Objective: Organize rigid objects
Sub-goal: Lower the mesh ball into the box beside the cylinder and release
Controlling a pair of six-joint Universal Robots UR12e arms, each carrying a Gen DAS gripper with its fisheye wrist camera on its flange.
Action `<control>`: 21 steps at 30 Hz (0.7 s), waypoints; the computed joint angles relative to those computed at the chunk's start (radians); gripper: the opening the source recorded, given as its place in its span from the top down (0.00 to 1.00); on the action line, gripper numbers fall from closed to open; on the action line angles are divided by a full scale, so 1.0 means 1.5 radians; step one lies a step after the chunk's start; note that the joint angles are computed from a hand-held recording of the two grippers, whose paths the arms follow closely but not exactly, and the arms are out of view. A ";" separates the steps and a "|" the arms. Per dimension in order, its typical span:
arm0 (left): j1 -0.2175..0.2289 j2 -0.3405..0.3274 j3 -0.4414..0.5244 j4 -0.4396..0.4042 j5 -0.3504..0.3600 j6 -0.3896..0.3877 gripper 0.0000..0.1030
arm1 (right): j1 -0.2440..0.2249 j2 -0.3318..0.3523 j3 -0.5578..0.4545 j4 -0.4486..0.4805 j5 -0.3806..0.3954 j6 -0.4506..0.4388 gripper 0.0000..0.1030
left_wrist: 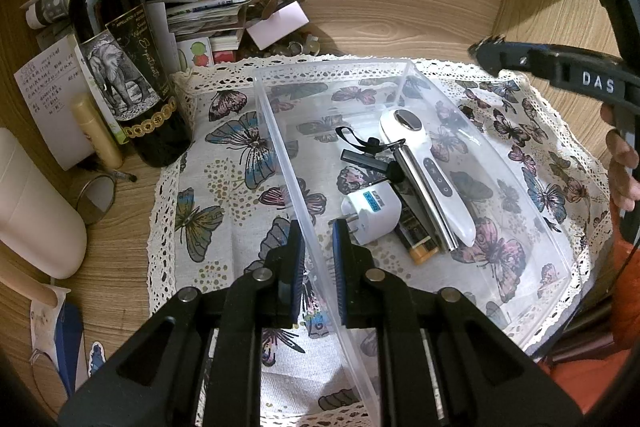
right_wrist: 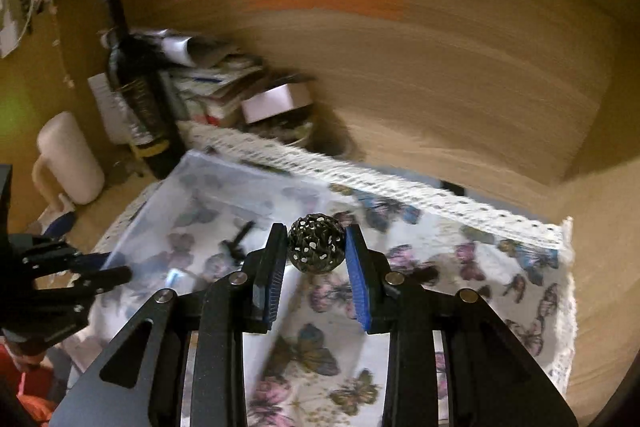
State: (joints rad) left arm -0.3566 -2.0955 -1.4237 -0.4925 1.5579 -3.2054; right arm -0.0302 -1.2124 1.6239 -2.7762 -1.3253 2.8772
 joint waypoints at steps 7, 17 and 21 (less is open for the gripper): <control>0.000 0.000 0.000 0.000 0.000 -0.001 0.87 | 0.014 0.008 -0.006 0.063 0.023 -0.049 0.74; 0.000 0.000 0.000 0.000 0.000 -0.001 0.87 | 0.031 0.010 0.001 0.099 -0.009 -0.109 0.74; 0.000 0.000 0.000 0.000 0.000 0.000 0.87 | 0.029 0.008 -0.002 0.110 -0.006 -0.113 0.74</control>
